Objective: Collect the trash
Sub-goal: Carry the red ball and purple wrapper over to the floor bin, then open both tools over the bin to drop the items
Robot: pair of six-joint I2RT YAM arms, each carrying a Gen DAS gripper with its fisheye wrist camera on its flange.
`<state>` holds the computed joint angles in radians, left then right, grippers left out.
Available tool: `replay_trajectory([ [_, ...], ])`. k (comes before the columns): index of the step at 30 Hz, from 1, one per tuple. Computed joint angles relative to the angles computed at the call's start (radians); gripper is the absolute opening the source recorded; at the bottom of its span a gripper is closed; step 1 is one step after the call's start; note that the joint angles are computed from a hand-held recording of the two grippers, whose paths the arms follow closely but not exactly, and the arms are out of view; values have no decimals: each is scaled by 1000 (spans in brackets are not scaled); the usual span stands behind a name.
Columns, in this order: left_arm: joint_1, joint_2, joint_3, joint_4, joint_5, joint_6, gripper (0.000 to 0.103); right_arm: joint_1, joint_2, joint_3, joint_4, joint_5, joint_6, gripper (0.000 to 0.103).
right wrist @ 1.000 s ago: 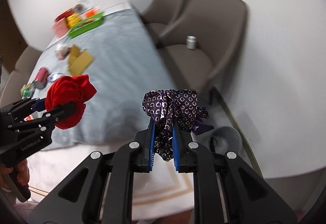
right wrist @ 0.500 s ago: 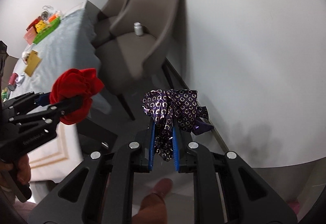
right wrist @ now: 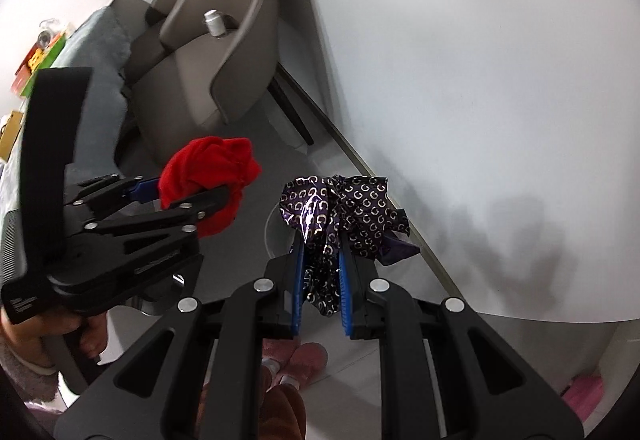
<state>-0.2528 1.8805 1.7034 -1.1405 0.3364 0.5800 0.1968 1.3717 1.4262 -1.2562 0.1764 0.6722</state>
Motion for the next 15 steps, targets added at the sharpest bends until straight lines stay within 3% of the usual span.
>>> replay_trajectory([
  [5, -28, 42, -20, 30, 3, -6, 66, -42, 16, -49, 55, -26, -38, 14],
  [9, -30, 34, -31, 26, 8, -10, 67, -53, 34, -64, 76, -38, -37, 14],
  [15, -8, 95, 86, -29, 4, 17, 67, -86, 87, -65, 132, -89, -80, 14],
])
